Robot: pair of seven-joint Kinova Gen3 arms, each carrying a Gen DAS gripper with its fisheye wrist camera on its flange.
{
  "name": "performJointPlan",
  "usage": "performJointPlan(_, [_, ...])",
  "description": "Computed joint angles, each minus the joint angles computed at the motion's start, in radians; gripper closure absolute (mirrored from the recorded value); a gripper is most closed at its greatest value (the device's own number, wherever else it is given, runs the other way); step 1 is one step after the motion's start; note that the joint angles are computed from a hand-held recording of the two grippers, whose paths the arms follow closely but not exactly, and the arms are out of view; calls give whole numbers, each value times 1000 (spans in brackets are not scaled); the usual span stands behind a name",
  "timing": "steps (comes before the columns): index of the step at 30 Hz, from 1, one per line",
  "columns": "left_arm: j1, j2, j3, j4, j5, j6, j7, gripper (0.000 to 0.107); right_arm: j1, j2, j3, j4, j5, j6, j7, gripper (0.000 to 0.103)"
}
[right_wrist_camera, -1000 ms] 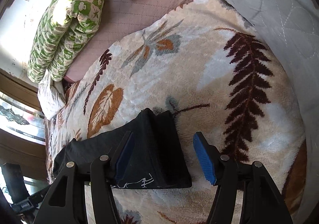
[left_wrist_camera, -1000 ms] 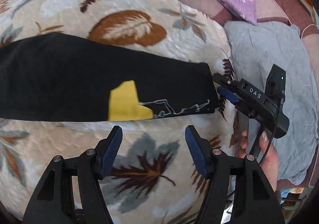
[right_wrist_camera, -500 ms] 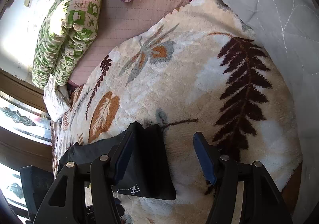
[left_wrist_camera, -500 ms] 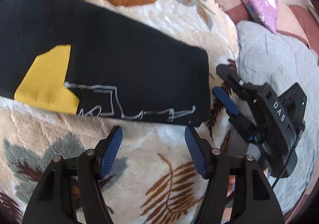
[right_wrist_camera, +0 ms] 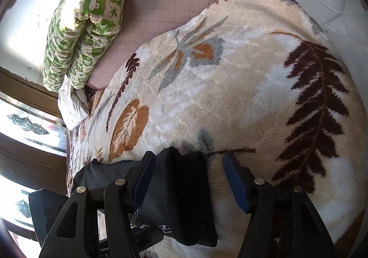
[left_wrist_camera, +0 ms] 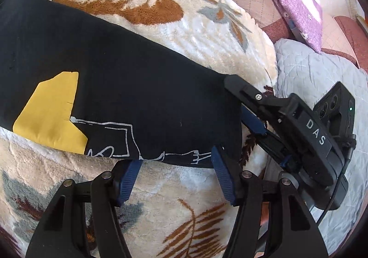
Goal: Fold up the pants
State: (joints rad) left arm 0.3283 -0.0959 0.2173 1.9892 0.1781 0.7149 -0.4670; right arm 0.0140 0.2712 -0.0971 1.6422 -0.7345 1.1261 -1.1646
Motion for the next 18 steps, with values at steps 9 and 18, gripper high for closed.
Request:
performJointPlan(9, [47, 24, -126, -6, 83, 28, -166, 98, -106, -14, -5, -63, 216, -4, -127, 81])
performJointPlan(18, [-75, -80, -113, 65, 273, 33, -397, 100, -113, -99, 0, -17, 196, -31, -158, 89])
